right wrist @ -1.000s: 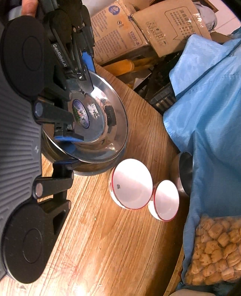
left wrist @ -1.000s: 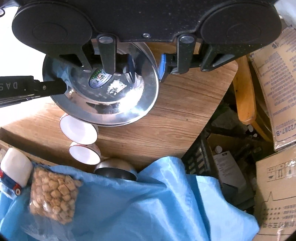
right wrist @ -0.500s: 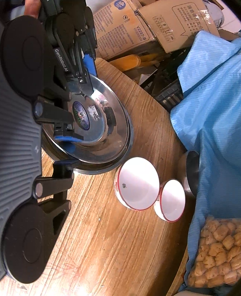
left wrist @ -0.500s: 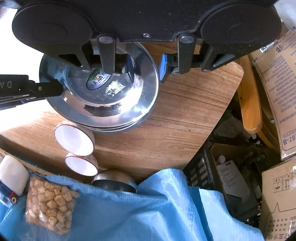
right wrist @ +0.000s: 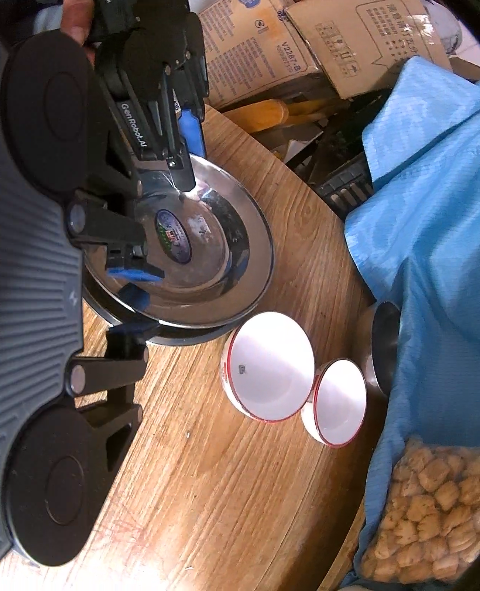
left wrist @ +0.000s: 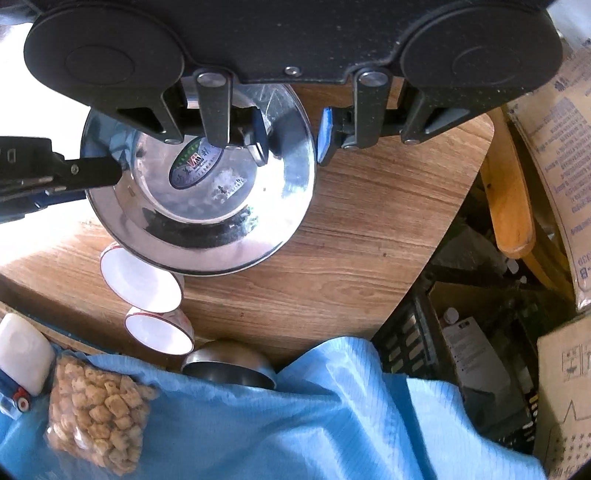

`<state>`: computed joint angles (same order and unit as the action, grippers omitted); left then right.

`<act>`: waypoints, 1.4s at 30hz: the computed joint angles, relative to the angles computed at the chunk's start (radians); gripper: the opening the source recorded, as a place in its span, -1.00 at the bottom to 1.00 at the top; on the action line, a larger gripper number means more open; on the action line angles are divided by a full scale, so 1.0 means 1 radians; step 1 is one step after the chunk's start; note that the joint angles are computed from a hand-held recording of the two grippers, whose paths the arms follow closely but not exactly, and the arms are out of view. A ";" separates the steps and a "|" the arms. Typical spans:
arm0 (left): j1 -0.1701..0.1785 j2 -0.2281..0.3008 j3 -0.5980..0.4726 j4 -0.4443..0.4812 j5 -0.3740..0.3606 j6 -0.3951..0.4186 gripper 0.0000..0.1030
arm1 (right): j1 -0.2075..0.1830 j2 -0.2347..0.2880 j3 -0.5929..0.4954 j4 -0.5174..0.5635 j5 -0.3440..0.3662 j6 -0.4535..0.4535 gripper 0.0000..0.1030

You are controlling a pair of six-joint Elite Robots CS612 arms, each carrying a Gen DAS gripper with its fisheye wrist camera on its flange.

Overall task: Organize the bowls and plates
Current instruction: 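Carry the flat plate over the plate stack and lower it with both tools, then open both tools and withdraw from the plate stack, then reach under the blue cloth and grasp the steel bowl rim with both tools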

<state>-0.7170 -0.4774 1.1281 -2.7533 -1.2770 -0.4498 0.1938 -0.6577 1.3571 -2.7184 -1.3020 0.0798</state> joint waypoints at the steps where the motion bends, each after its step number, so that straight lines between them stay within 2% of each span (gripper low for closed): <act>1: 0.001 0.000 -0.002 0.003 -0.002 -0.009 -0.37 | 0.001 0.000 -0.002 0.004 -0.004 -0.010 -0.40; 2: 0.001 0.001 -0.003 0.004 0.001 -0.014 -0.25 | 0.001 0.000 -0.003 0.005 -0.005 -0.017 -0.35; 3: 0.001 0.002 -0.005 0.005 0.009 -0.020 -0.03 | 0.000 0.001 -0.003 0.005 -0.001 -0.018 -0.29; 4: 0.000 0.002 -0.005 0.005 0.017 -0.026 0.09 | -0.002 0.002 -0.004 0.007 0.011 -0.012 -0.12; 5: 0.000 0.001 -0.003 -0.001 0.024 -0.032 0.28 | -0.004 0.003 -0.005 0.006 0.020 -0.007 0.17; 6: 0.001 0.000 0.001 -0.011 0.025 -0.038 0.40 | -0.003 0.003 -0.009 0.012 0.019 -0.010 0.27; 12: 0.016 -0.004 0.007 -0.025 0.035 -0.105 0.62 | 0.000 0.009 -0.030 0.028 0.011 0.005 0.67; 13: 0.018 -0.004 0.006 -0.028 0.043 -0.119 0.70 | -0.001 0.009 -0.029 0.019 0.010 0.014 0.75; 14: 0.020 -0.003 0.004 -0.030 0.058 -0.134 0.92 | -0.002 0.010 -0.029 0.013 0.008 0.026 0.81; 15: 0.021 -0.001 0.002 -0.034 0.073 -0.146 0.98 | -0.002 0.011 -0.030 0.010 0.004 0.036 0.85; 17: 0.025 0.005 -0.008 -0.037 0.088 -0.173 0.98 | -0.003 0.013 -0.028 -0.003 -0.004 0.056 0.99; 21: 0.034 0.027 -0.066 0.032 0.077 -0.207 0.98 | -0.007 0.009 -0.009 -0.060 -0.020 0.099 0.99; 26: 0.043 0.074 -0.171 0.118 0.028 -0.229 0.98 | -0.020 -0.007 0.025 -0.070 -0.033 0.136 0.99; 31: 0.034 0.122 -0.270 0.112 0.113 -0.293 0.98 | -0.040 -0.008 0.031 -0.106 -0.051 0.182 0.99; 34: 0.033 0.156 -0.353 0.153 0.150 -0.336 0.98 | -0.050 0.015 -0.003 -0.151 -0.069 0.187 0.99; 36: 0.036 0.185 -0.429 0.216 0.157 -0.344 0.98 | -0.059 0.033 -0.038 -0.157 -0.067 0.200 0.99; 40: 0.039 0.251 -0.573 0.294 0.169 -0.303 0.98 | -0.077 0.086 -0.137 -0.160 -0.063 0.235 0.99; 42: 0.040 0.309 -0.695 0.379 0.182 -0.269 0.98 | -0.084 0.116 -0.192 -0.149 -0.055 0.253 0.99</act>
